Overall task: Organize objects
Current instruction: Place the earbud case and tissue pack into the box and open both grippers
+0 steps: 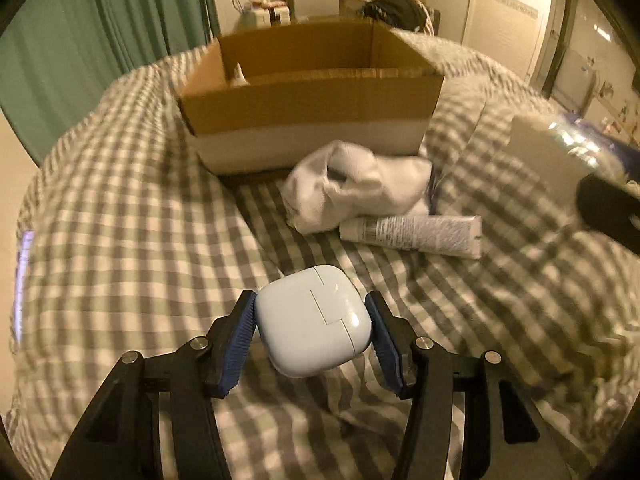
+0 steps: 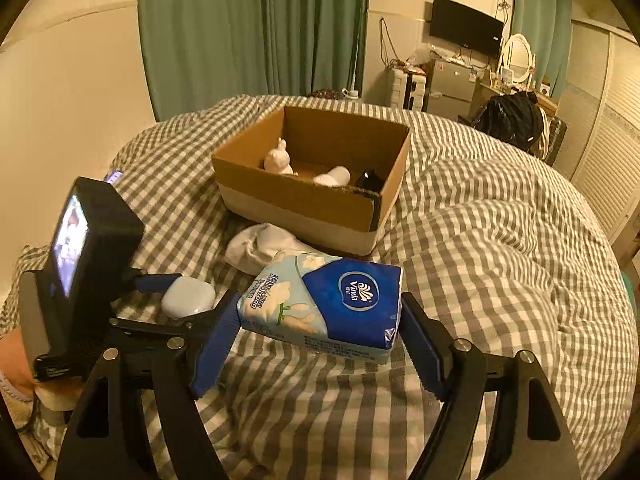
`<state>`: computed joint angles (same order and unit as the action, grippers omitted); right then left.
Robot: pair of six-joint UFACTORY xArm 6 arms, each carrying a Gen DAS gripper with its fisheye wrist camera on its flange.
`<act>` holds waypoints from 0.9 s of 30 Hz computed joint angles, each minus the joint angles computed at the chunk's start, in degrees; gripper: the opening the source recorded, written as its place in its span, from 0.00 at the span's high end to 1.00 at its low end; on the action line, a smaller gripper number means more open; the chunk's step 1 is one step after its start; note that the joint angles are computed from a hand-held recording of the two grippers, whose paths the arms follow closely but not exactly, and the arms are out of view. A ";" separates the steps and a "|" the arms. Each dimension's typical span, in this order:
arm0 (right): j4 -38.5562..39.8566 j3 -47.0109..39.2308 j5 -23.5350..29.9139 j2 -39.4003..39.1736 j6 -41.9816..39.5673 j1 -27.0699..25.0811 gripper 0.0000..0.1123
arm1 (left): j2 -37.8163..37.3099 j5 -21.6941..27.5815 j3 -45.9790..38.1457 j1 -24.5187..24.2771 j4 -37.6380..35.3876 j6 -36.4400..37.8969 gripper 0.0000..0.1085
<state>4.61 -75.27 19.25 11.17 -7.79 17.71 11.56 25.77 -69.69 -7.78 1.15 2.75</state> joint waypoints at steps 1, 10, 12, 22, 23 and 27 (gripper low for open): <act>-0.52 0.31 -0.17 -0.68 0.44 0.28 0.31 | -0.83 -0.43 0.16 0.34 -0.43 0.56 0.48; -3.96 0.65 -1.49 -3.98 1.68 1.49 0.31 | -6.33 -2.37 -0.14 1.20 -2.56 3.17 0.48; -5.05 -0.06 -1.90 -3.94 2.05 1.49 0.31 | -6.10 -2.17 -1.63 1.46 -3.80 4.53 0.48; -5.65 -15.71 -0.42 4.40 -0.88 0.28 0.31 | 2.73 -0.97 -18.77 2.75 -3.95 5.40 0.48; -4.08 -19.48 0.45 6.55 -2.38 0.11 0.31 | 3.95 -0.78 -20.63 2.75 -3.55 5.03 0.48; -2.83 -33.40 4.34 14.70 -3.89 -0.55 0.31 | 11.22 2.56 -32.69 3.02 -4.00 5.00 0.48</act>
